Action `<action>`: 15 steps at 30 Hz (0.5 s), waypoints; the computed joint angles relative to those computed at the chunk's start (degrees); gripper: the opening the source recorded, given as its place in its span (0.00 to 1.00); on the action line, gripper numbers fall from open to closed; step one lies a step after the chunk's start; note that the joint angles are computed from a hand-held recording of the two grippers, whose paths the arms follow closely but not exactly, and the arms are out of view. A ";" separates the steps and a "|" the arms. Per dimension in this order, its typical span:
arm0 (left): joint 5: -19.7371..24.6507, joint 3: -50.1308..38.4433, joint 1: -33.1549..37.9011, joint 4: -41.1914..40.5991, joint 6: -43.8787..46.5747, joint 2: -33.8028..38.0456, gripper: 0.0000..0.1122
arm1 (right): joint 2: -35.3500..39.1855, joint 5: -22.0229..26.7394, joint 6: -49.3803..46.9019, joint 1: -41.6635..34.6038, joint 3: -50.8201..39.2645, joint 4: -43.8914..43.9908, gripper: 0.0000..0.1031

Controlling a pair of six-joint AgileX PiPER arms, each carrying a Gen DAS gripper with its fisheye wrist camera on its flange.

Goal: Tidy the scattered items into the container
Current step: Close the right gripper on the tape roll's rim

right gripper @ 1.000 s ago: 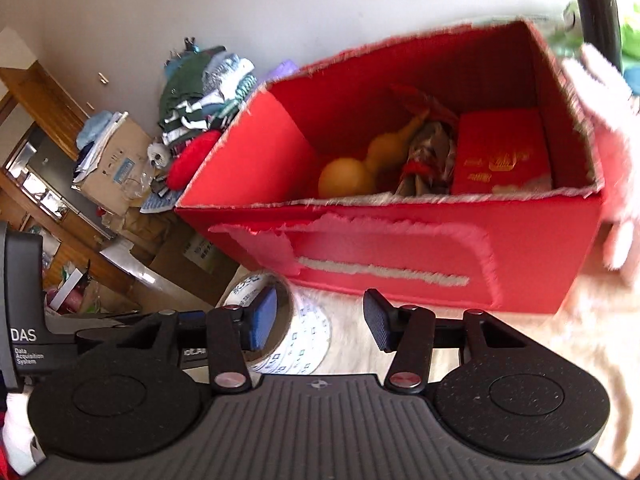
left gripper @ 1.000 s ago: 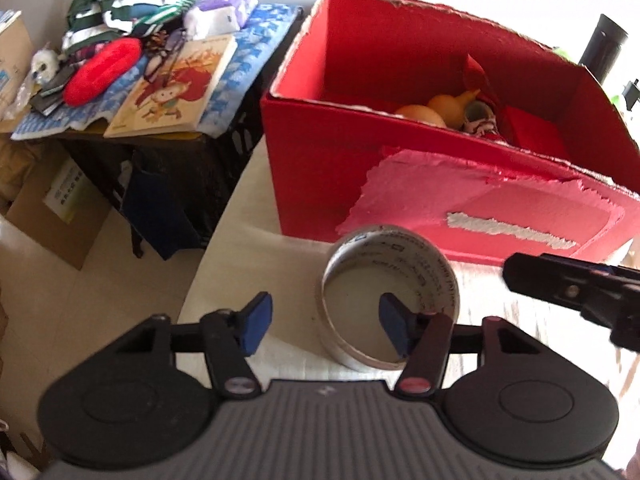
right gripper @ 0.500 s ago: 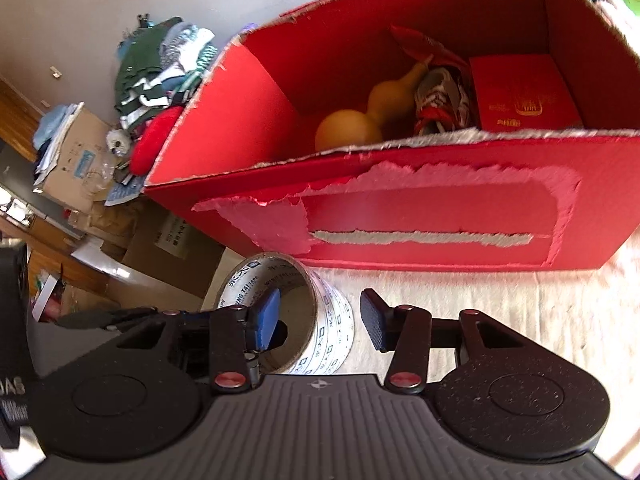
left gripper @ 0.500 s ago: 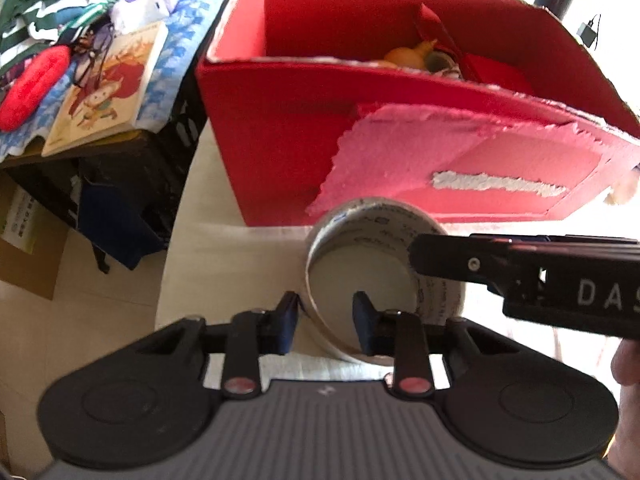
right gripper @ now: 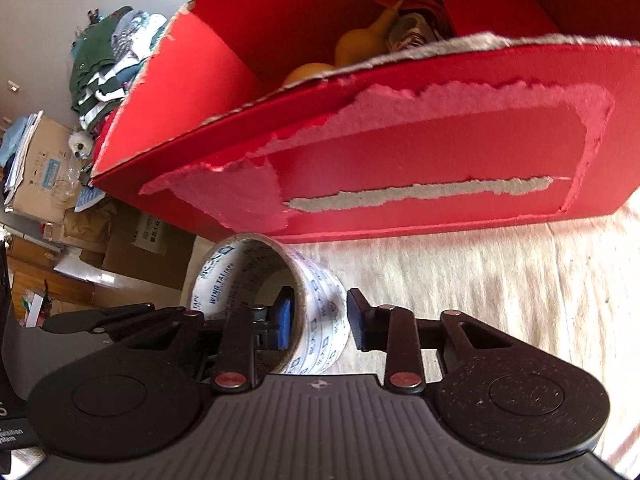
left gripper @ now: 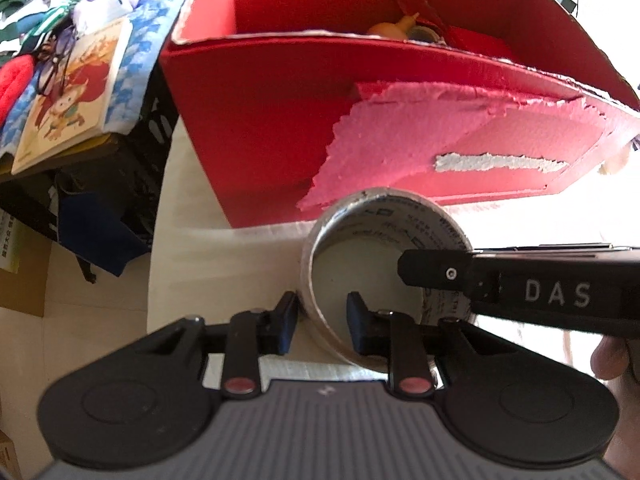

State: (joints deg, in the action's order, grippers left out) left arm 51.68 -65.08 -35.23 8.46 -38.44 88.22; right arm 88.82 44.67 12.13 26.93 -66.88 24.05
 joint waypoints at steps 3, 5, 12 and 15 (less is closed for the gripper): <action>0.09 -0.38 -0.10 0.03 0.27 0.15 0.21 | -0.45 0.00 -1.15 -1.06 0.90 2.00 0.25; 0.52 -0.80 -1.12 1.32 -0.87 0.10 0.21 | -0.95 0.25 -0.77 -0.97 0.94 1.12 0.24; 3.43 -4.82 -6.06 5.38 -5.43 1.52 0.20 | -4.09 1.45 -3.92 -3.89 3.00 1.78 0.20; 4.59 -7.27 -8.12 5.69 -6.86 3.17 0.20 | -5.61 2.42 -5.55 -5.87 4.05 2.26 0.20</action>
